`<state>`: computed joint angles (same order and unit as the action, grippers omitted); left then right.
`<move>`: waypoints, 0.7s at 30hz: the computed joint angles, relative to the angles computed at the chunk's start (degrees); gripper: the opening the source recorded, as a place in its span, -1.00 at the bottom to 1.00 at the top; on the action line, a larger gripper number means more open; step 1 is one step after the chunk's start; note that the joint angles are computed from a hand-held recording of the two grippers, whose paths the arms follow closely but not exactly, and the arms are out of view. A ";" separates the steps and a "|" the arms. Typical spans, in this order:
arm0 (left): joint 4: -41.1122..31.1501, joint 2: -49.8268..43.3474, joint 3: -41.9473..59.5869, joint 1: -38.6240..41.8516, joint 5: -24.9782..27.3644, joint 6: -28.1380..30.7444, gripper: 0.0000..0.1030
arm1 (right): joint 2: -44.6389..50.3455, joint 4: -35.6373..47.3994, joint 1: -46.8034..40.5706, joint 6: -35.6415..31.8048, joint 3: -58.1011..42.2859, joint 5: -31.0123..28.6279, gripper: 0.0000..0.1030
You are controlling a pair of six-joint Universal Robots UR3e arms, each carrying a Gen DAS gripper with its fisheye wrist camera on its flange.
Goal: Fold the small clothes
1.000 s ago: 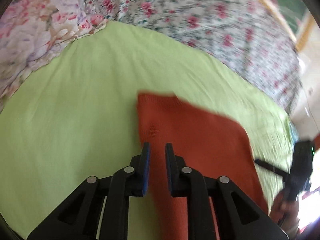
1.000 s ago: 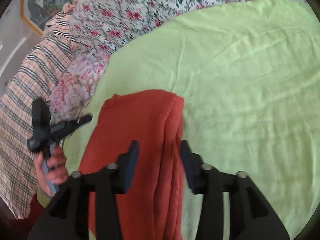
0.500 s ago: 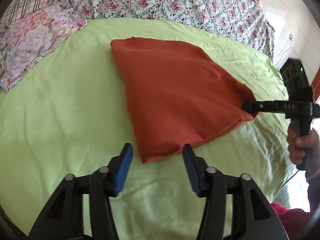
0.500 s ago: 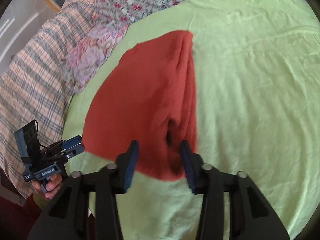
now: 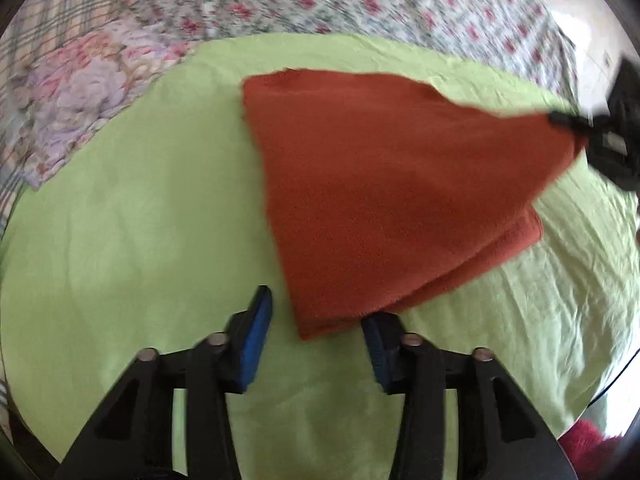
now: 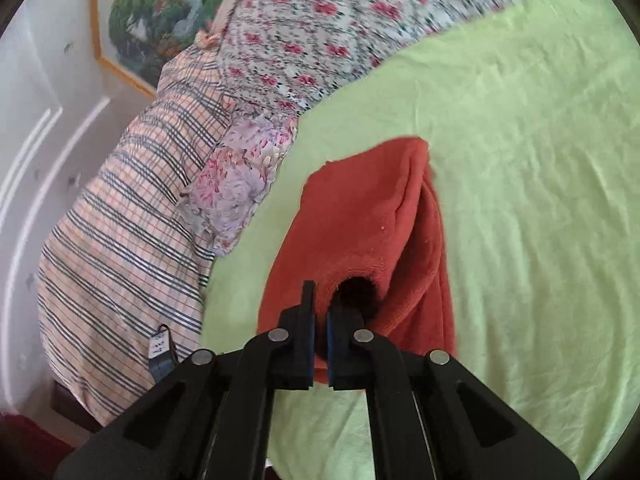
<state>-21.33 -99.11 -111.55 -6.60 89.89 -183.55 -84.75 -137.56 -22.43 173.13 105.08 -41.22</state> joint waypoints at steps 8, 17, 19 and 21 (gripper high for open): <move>-2.87 3.25 -4.54 9.44 -13.27 -9.15 -0.68 | 0.73 -3.52 5.25 -5.33 3.43 -20.18 -0.91; -4.47 5.50 -5.67 8.09 -11.46 -6.30 -0.69 | 3.61 -6.33 9.65 -6.95 2.37 -31.69 -0.92; -6.21 7.50 -6.12 8.23 -11.95 -4.23 -0.70 | 3.06 -4.09 8.59 -6.75 1.70 -30.53 -0.91; -8.39 11.19 -7.00 9.35 -14.60 -0.78 -0.71 | 1.26 -1.63 6.77 -6.35 2.00 -28.01 -0.83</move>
